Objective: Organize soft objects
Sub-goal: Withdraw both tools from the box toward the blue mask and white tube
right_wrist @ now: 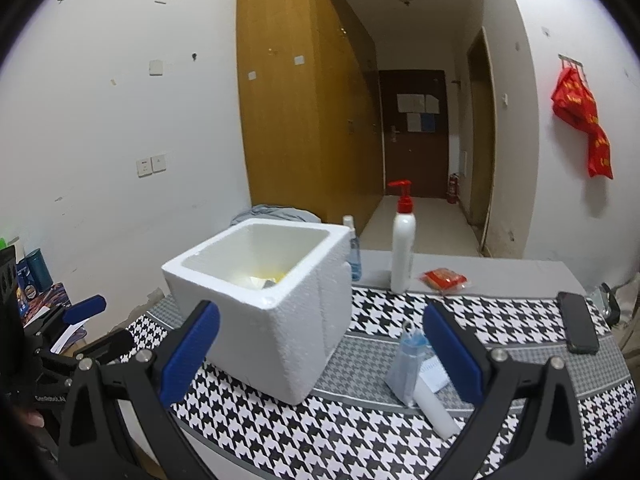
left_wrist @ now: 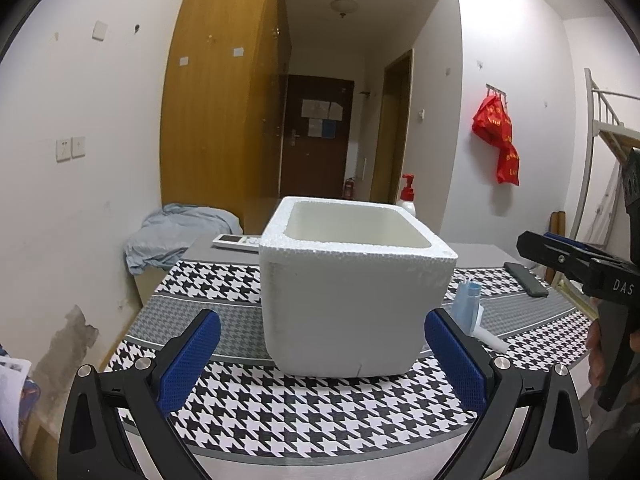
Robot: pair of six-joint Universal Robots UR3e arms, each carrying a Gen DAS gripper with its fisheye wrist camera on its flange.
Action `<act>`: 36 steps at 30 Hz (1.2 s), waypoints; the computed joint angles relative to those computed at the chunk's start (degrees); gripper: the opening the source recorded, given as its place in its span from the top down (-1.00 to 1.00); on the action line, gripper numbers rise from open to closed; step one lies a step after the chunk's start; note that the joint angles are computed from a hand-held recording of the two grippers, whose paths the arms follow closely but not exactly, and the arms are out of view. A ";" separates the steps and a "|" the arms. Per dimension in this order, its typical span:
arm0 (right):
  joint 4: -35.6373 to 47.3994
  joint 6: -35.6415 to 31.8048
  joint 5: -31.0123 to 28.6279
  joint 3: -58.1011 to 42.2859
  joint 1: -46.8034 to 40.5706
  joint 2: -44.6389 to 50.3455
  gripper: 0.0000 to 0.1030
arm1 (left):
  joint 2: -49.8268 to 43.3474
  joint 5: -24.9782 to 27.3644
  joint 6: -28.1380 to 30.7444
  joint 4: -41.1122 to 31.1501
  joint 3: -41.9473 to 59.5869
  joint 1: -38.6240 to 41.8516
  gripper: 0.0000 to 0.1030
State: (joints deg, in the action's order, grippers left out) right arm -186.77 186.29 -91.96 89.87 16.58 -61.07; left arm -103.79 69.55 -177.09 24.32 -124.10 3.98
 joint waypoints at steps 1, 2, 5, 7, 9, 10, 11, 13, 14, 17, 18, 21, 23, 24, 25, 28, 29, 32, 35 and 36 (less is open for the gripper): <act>-0.05 0.07 -0.19 0.60 -0.15 -0.19 -0.99 | -0.26 0.07 0.00 -0.01 0.12 -0.29 -0.98; -0.03 0.13 -0.30 1.03 -0.28 -0.37 -0.99 | -0.53 0.19 -0.05 0.30 0.13 -0.67 -0.98; -0.35 0.26 -0.80 2.76 -0.60 -0.97 -0.99 | -1.46 1.10 0.83 0.82 0.65 -2.30 -0.98; -0.50 -0.03 -1.96 3.49 -0.39 -1.11 -0.99 | -2.03 1.19 1.45 1.43 0.92 -3.13 -0.98; -0.85 -0.05 -2.70 4.28 -0.31 -1.25 -0.99 | -2.32 0.40 2.13 1.55 1.10 -3.55 -0.98; -1.21 0.02 -2.78 4.98 -0.44 -1.50 -0.99 | -2.53 0.21 2.30 1.39 1.34 -3.91 -0.98; -1.52 0.12 -2.83 5.58 -0.55 -1.73 -0.99 | -2.77 -0.05 2.48 1.19 1.65 -4.30 -0.98; -2.00 0.45 -2.46 7.12 -0.98 -2.45 -0.99 | -3.32 -0.30 2.81 1.04 2.17 -4.96 -0.98; -2.49 0.64 -1.53 8.42 -1.51 -3.09 -0.99 | -3.77 -0.32 2.97 0.76 2.68 -5.40 -0.98; -3.31 0.69 -2.93 10.41 -1.53 -3.87 -0.99 | -4.80 -0.66 3.28 -0.20 3.81 -6.29 -0.98; -3.26 0.61 -3.48 10.61 -1.50 -3.93 -0.99 | -5.11 -0.73 3.38 -0.42 4.17 -6.57 -0.98; -3.83 1.18 -3.83 12.57 -2.18 -4.66 -0.99 | -6.27 -0.20 4.03 0.17 5.10 -7.93 -0.98; -4.19 1.43 -4.21 13.81 -2.60 -5.02 -0.99 | -6.70 -0.73 4.33 -0.38 5.72 -8.46 -0.98; -4.29 1.49 -4.45 14.43 -2.83 -5.21 -0.99 | -7.01 -0.98 4.45 -0.94 6.31 -8.82 -0.98; -4.32 1.58 -4.76 15.01 -3.02 -5.38 -0.99 | -7.42 -0.89 4.43 -1.07 6.80 -9.25 -0.98; -4.83 1.87 -5.31 17.15 -3.71 -6.33 -0.99 | -8.68 -0.79 4.85 -2.40 8.89 -10.79 -0.98; -5.06 2.02 -5.44 17.87 -3.98 -6.70 -0.99 | -9.12 -0.94 4.86 -2.92 9.65 -11.26 -0.98; -6.14 2.47 -5.43 20.32 -4.98 -8.02 -0.99 | -10.38 -0.78 5.12 -4.63 11.95 -12.89 -0.98; -6.81 2.65 -5.79 22.18 -5.80 -8.94 -0.99 | -11.68 -0.25 5.05 -7.49 14.78 -14.60 -0.98; -6.87 2.80 -5.85 22.69 -6.13 -9.20 -0.99 | -12.10 -0.52 5.12 -8.51 15.76 -15.14 -0.98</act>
State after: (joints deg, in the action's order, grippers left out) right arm -193.64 189.09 -97.81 112.56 10.45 -70.27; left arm -115.89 69.03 -171.97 15.81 -108.34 -11.16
